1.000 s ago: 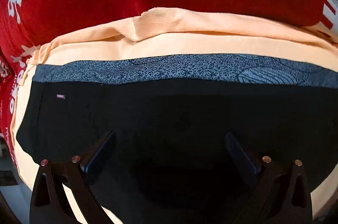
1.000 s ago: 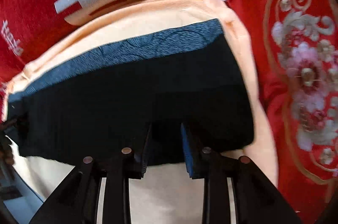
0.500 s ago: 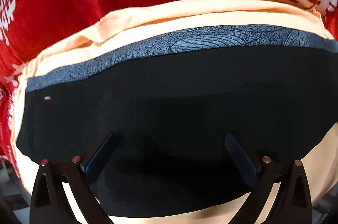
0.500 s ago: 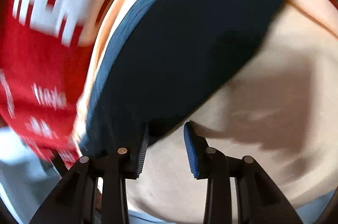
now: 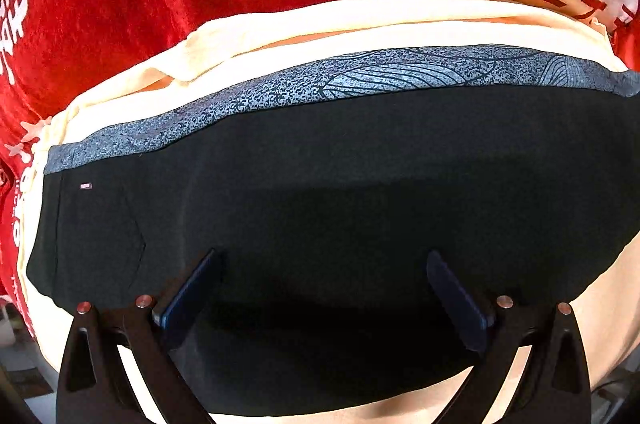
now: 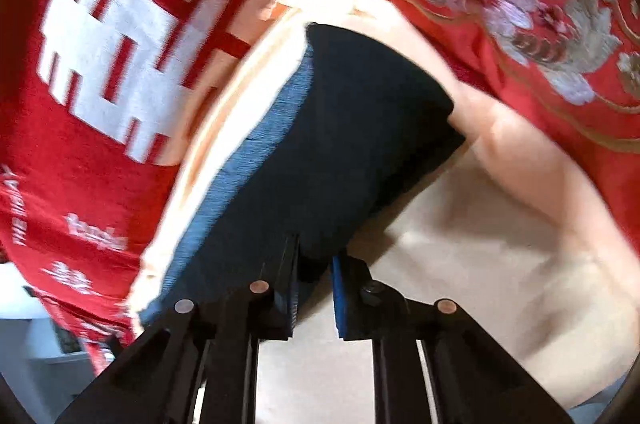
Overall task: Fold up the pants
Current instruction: 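Release the trousers and smooth the fold with both grippers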
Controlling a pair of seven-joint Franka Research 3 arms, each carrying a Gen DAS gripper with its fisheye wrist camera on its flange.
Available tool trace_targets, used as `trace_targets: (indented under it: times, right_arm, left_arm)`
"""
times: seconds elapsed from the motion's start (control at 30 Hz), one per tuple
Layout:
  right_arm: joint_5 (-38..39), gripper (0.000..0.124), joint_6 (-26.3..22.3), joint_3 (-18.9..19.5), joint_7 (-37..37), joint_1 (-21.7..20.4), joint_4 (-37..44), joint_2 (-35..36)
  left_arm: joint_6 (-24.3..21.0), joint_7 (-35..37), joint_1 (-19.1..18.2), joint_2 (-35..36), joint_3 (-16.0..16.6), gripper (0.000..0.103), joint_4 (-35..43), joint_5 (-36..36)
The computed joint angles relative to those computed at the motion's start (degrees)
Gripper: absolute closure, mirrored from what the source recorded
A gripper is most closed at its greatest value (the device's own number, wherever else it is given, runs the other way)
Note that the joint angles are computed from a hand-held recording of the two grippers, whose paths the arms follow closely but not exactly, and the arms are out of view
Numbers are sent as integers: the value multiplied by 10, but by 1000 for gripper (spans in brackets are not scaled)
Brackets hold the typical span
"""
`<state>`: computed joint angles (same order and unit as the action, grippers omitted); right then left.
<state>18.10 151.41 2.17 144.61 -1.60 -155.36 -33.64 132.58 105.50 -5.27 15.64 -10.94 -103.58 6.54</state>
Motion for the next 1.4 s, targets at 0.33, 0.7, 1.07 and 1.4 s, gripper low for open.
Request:
trace_targets:
  times: [0.33,0.7,1.07,1.4]
  right_arm:
    - [-88,73,-160,36,54,-31,25,-37]
    - [-77,73,-185,42,20,62,103,48]
    - [-62,73,-175,34,20,81,88,39]
    - [-37,73,-80,31,48,57,11,-24]
  left_arm:
    - [-28,-19,-1,31,4,0,37,0]
    - [-41,-29,-1,34,1,0,46,9]
    - [-88,-29,-10,51,-2,0,90,18]
    - [-102,-13,-34,59,-32,0,129,-45]
